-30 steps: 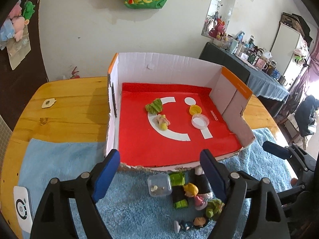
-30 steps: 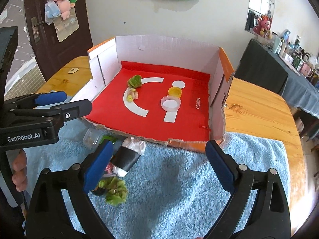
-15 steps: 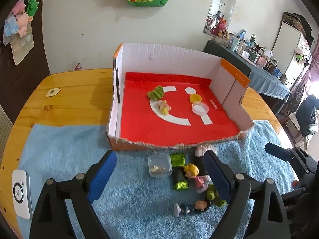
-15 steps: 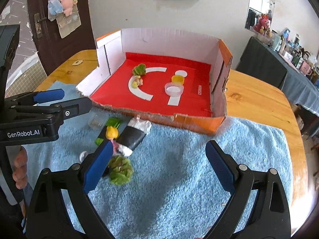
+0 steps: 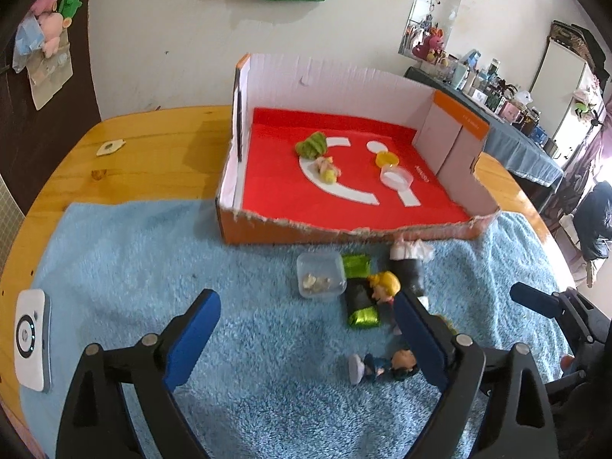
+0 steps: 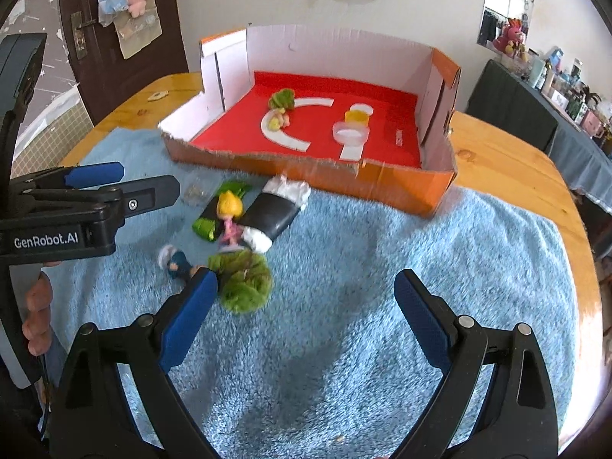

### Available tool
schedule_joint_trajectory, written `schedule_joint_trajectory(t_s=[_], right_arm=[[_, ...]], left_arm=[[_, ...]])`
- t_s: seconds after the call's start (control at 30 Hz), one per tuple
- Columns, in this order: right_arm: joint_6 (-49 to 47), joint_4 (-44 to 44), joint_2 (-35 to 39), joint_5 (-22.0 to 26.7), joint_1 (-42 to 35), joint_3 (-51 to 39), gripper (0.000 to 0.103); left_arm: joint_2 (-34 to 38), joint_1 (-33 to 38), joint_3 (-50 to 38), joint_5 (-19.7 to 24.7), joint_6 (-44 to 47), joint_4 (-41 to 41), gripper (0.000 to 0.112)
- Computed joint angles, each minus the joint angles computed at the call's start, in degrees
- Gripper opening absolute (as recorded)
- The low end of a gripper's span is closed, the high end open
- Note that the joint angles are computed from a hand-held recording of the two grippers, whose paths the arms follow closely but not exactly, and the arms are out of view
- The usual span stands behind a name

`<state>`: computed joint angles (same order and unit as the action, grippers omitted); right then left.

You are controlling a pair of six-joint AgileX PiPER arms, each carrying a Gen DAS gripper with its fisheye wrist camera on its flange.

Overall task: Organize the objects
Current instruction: 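Withdraw both open tools out of the box toward the toys on the towel, then grasp the dark green fuzzy pompom with the right tool while the left tool grasps the clear container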

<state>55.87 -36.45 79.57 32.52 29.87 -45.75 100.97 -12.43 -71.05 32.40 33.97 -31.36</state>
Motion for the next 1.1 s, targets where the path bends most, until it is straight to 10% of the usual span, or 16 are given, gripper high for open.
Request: schedule_joint_trajectory(t_s=[0.9, 1.1], right_arm=[[-0.5, 0.0, 6.3, -2.9, -0.9, -1.0, 0.094], [-3.9, 3.0, 6.0, -5.1, -2.7, -0.4, 0.078]], left_arm=[[8.2, -1.4, -5.6, -0.4, -4.2, 4.7, 0.093], [9.0, -1.0, -6.6, -0.7, -4.2, 4.5, 0.093]])
